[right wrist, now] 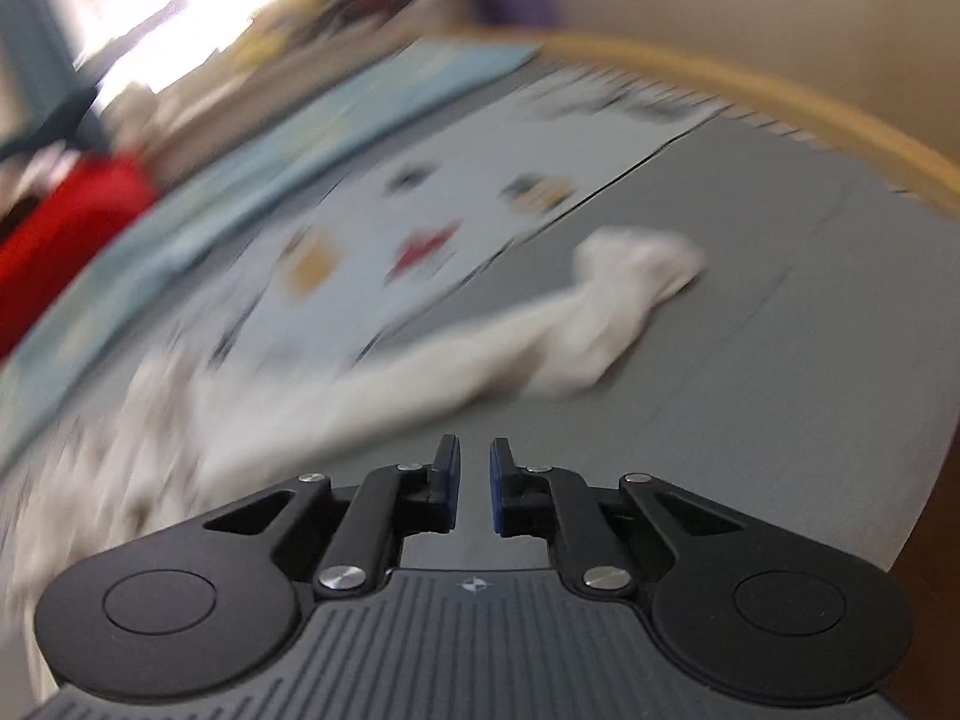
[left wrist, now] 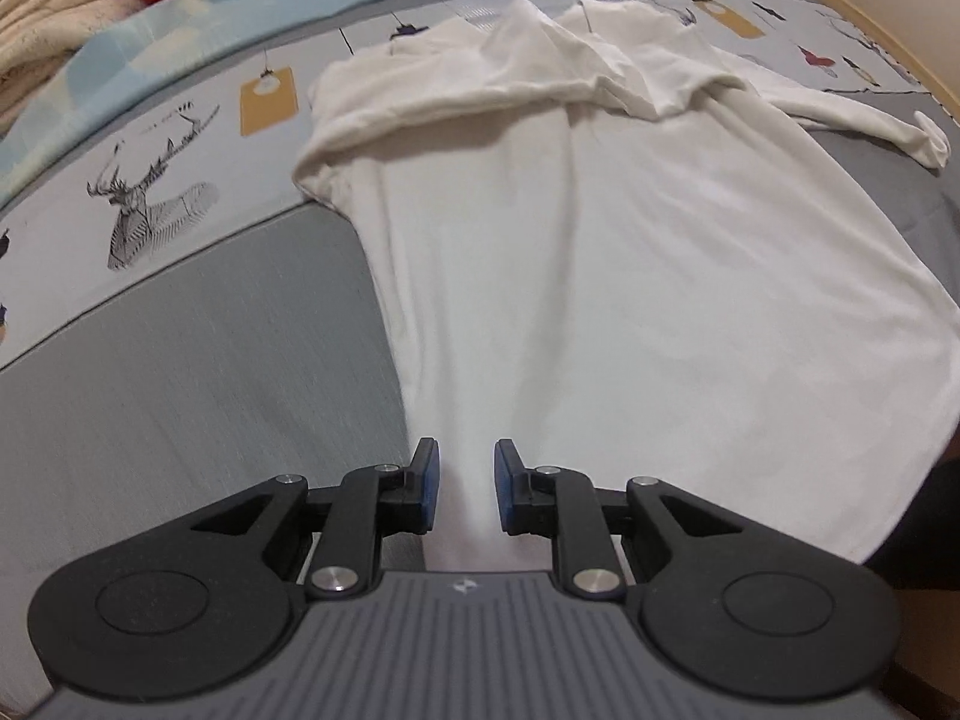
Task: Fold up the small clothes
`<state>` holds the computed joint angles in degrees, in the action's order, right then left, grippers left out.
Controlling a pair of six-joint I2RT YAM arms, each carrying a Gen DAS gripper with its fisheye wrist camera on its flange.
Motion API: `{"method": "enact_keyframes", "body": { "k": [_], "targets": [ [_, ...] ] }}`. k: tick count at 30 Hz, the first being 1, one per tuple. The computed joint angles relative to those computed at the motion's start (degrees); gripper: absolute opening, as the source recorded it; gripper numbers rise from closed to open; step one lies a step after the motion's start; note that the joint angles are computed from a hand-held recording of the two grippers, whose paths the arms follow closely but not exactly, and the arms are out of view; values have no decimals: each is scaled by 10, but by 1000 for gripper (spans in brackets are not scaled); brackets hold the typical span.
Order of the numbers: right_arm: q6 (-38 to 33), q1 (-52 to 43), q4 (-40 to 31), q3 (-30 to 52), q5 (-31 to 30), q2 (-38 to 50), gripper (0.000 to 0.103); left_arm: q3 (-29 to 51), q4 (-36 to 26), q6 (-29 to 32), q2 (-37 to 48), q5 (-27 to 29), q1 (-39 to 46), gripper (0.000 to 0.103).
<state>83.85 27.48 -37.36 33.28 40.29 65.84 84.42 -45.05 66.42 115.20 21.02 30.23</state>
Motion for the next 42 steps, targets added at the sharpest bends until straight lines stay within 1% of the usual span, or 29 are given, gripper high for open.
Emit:
{"method": "enact_keyframes", "body": {
  "k": [1, 2, 3, 5, 7, 8, 9, 10, 11, 12, 14, 16, 17, 19, 20, 22, 23, 24, 25, 26, 27, 28, 31, 34, 37, 38, 40, 41, 42],
  "targets": [
    [-26, -43, 27, -22, -11, -15, 13, 5, 1, -4, 3, 1, -1, 22],
    [-57, -87, 61, -38, -30, -20, 19, 8, 5, -12, 6, 0, -7, 22],
    [-91, -136, 104, -56, -52, -19, 22, 10, 5, -12, 8, 2, -5, 22],
    [-124, -189, 158, -79, -75, 0, 26, 15, 8, -18, 11, 4, -5, 22],
    [-173, -246, 239, -104, -114, 33, 27, 23, 6, -26, 15, 4, -7, 22],
    [-190, -262, 286, -110, -132, 69, 27, 28, 6, -28, 17, 4, -7, 22],
    [-213, -280, 311, -106, -146, 104, 27, 29, 12, -33, 17, 3, -11, 22],
    [-214, -276, 297, -86, -132, 138, 25, 29, 17, -36, 18, 3, -13, 22],
    [-220, -277, 286, -78, -120, 144, 11, 28, 23, -37, 18, 3, -16, 22],
    [-239, -291, 306, -82, -129, 137, 3, 29, 26, -40, 18, 4, -20, 22],
    [-247, -308, 302, -74, -116, 100, 3, 32, 31, -46, 17, 12, -25, 22],
    [-280, -337, 309, -53, -99, 55, 3, 38, 31, -57, 19, 17, -31, 22],
    [-298, -356, 308, -29, -87, 55, 3, 39, 30, -60, 20, 18, -34, 22],
    [-313, -403, 291, 38, -80, 89, 3, 39, 30, -56, 19, 17, -39, 22],
    [-307, -435, 270, 92, -93, 128, 4, 38, 31, -51, 19, 17, -42, 22],
    [-303, -487, 261, 173, -134, 202, 8, 41, 28, -44, 23, 15, -44, 22],
    [-298, -497, 275, 192, -127, 224, 8, 45, 28, -46, 26, 14, -45, 22],
    [-300, -500, 301, 196, -110, 236, 8, 49, 26, -49, 30, 12, -46, 22],
    [-313, -500, 327, 193, -99, 242, 15, 55, 23, -52, 34, 11, -46, 22],
    [-336, -499, 347, 190, -95, 254, 26, 58, 21, -54, 37, 11, -46, 22],
    [-344, -499, 356, 181, -98, 260, 30, 59, 22, -55, 38, 11, -45, 22],
    [-341, -499, 368, 162, -103, 259, 31, 60, 22, -54, 38, 11, -44, 22],
    [-308, -506, 403, 78, -130, 248, 31, 65, 21, -57, 41, 14, -43, 22],
    [-301, -530, 451, 21, -177, 279, 32, 64, 19, -56, 41, 16, -43, 22],
    [-274, -553, 502, 8, -211, 333, 33, 59, 19, -47, 38, 17, -44, 22],
    [-290, -550, 530, 7, -199, 346, 33, 58, 19, -45, 38, 17, -44, 22],
    [-332, -542, 539, 41, -194, 383, 33, 58, 21, -45, 39, 13, -44, 22],
    [-353, -542, 538, 61, -200, 401, 29, 58, 22, -46, 39, 11, -45, 22],
    [-372, -538, 525, 84, -193, 417, 21, 58, 22, -47, 39, 10, -46, 22]
  ]
}}
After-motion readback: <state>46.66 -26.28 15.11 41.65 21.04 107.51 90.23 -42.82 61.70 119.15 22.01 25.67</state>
